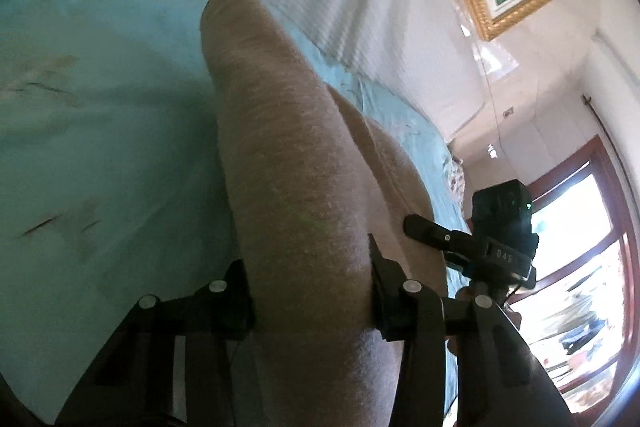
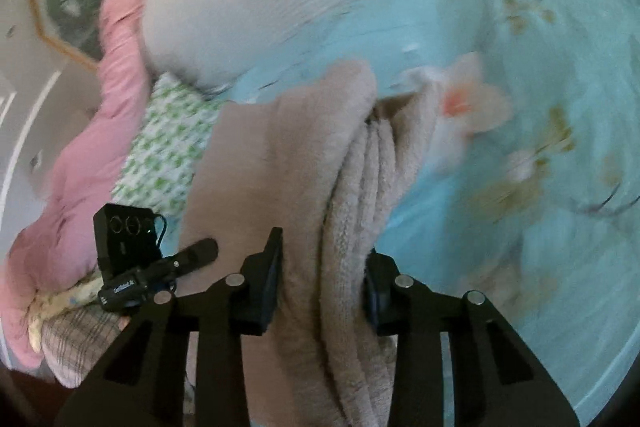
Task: Fold small clothes
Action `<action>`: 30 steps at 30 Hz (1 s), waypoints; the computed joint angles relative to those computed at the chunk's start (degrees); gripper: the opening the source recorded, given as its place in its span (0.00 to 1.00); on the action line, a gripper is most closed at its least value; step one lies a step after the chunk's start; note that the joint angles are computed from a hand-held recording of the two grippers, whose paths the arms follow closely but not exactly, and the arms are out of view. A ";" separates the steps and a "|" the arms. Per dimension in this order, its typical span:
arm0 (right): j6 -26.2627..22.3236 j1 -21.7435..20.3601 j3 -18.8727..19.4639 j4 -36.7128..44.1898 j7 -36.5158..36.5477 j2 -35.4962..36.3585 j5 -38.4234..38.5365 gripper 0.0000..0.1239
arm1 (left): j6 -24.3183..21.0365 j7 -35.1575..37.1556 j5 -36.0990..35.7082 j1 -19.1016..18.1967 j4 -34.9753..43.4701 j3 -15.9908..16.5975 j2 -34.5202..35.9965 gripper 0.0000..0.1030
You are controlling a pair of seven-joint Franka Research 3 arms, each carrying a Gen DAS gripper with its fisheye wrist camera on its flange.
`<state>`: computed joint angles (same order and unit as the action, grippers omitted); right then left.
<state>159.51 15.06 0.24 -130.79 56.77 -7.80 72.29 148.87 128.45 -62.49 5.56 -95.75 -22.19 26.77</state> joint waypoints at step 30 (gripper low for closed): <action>10.16 4.07 4.36 7.76 12.09 9.67 -9.18 0.36 | -7.11 6.47 -10.46 2.34 -16.54 14.31 -11.73 0.67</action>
<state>169.67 19.13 4.61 -123.03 68.86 1.87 63.11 141.75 134.92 -72.94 7.90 -112.30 -7.88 15.03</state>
